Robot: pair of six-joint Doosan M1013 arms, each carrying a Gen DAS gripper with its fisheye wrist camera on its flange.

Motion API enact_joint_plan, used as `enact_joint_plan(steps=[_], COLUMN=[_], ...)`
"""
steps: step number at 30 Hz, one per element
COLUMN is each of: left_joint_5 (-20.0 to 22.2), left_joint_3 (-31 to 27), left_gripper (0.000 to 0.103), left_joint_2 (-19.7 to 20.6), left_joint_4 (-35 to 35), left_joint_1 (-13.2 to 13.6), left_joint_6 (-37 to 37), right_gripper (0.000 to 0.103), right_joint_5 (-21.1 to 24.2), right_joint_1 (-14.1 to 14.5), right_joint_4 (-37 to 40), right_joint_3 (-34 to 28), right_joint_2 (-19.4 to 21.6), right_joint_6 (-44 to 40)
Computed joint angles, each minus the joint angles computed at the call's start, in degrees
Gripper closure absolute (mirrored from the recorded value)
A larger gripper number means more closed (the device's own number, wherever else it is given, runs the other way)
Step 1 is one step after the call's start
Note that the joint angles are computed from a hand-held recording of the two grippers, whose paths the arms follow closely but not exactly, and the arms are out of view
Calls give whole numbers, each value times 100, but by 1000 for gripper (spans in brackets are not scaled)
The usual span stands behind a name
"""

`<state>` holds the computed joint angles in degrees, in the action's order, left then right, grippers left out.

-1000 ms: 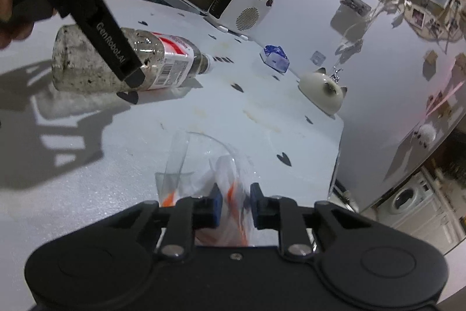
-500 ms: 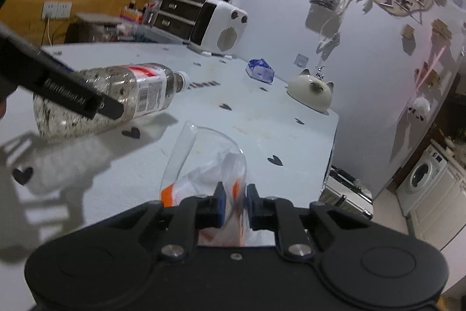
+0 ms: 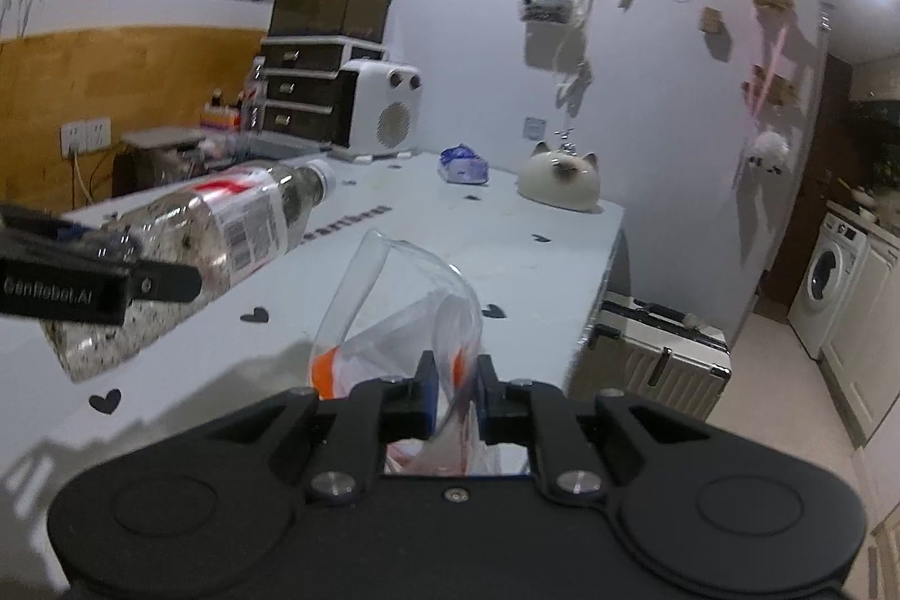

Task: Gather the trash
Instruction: 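Lift and carry the bottle and bag with both tools toward the wastebasket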

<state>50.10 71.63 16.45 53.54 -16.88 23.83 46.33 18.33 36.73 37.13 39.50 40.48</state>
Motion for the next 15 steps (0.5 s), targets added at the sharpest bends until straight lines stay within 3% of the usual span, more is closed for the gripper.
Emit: enact_joint_plan(steps=[15], left_joint_5=[-83], left_joint_3=[-286], left_gripper=[43], left_joint_2=[252], left_joint_4=[350], left_joint_1=[-595], left_joint_6=[-296], right_gripper=[90], right_joint_5=[-375], right_joint_1=[-571], right_joint_4=[505], right_joint_3=[751], right_joint_2=[-433], right_joint_6=[31])
